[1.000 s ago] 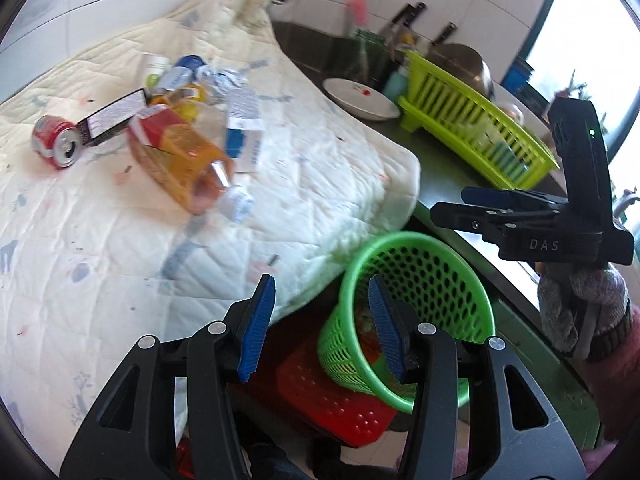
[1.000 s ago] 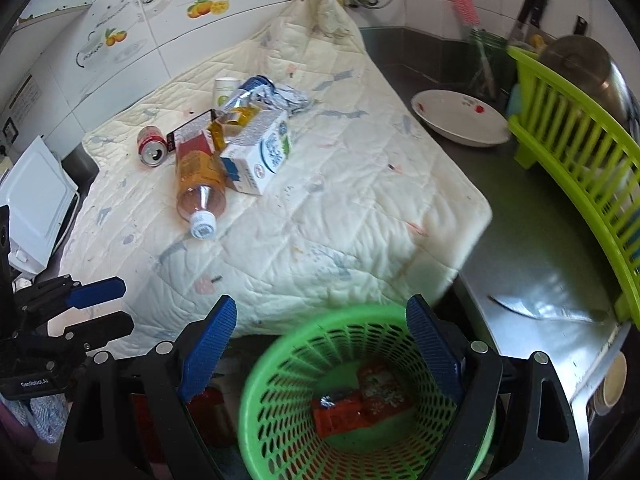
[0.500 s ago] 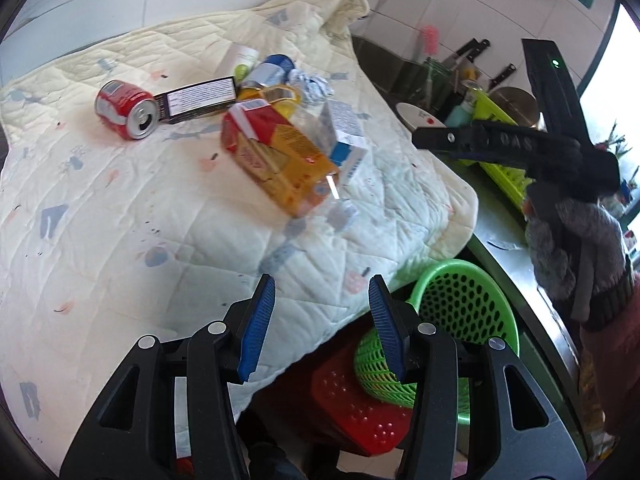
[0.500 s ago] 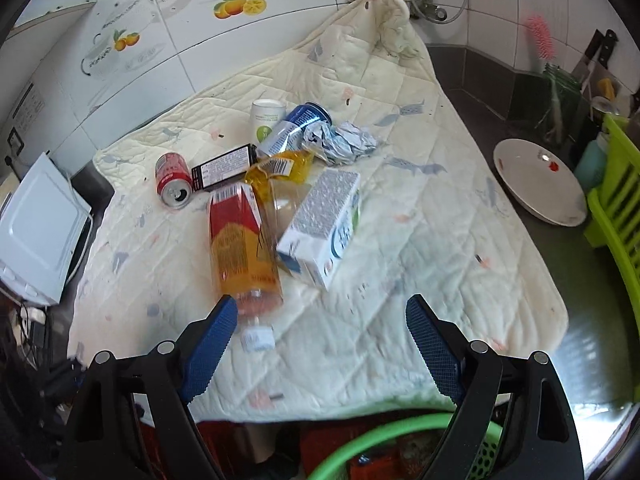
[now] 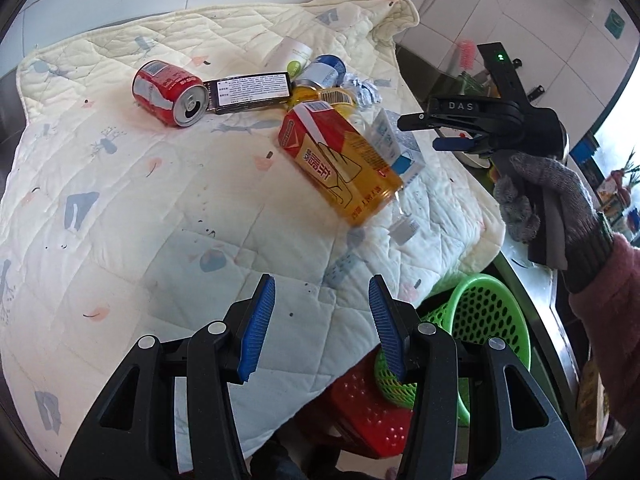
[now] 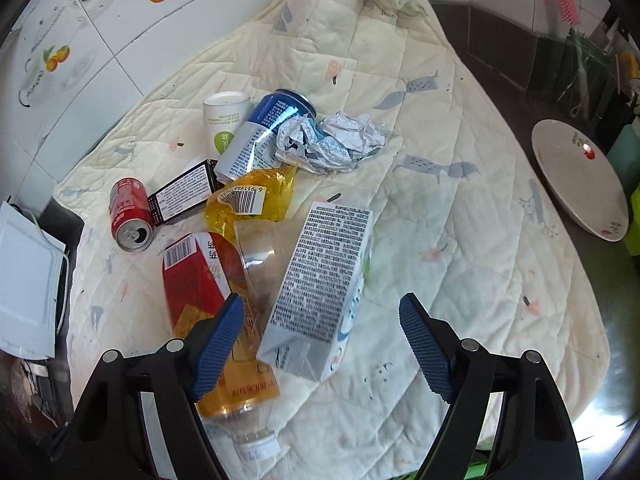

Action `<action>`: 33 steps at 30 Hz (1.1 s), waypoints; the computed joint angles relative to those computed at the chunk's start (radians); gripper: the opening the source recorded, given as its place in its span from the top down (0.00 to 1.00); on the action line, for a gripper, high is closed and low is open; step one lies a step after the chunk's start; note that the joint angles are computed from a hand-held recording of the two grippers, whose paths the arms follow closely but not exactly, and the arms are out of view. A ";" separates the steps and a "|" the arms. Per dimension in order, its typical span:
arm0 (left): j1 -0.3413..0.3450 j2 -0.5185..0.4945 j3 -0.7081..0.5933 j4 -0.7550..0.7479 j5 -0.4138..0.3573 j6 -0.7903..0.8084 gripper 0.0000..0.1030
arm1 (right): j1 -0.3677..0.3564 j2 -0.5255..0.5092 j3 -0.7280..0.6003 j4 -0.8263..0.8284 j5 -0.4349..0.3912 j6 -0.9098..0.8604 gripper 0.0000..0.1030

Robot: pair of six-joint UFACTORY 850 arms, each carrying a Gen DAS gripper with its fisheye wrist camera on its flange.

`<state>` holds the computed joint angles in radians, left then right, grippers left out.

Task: Collect trash
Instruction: 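Reach the right tool to the white milk carton and close on it, then lift the carton with the right tool while the left tool grasps the juice bottle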

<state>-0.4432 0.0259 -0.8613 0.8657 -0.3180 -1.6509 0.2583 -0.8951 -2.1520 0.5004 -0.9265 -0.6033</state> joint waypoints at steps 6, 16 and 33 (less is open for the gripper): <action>0.028 -0.010 -0.010 -0.032 0.025 0.057 0.52 | 0.013 -0.069 -0.096 -0.082 -0.021 0.068 0.25; 0.055 -0.059 -0.068 -0.100 0.058 0.175 0.52 | -0.017 -0.083 -0.109 -0.127 -0.002 0.089 0.25; 0.083 -0.120 -0.135 -0.209 0.076 0.296 0.52 | -0.017 -0.171 -0.245 -0.196 -0.071 0.210 0.25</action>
<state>-0.3605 -0.0938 -0.9964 0.6571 -0.2424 -1.3545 0.2408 -1.0664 -2.3965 0.3046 -0.9972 -0.3934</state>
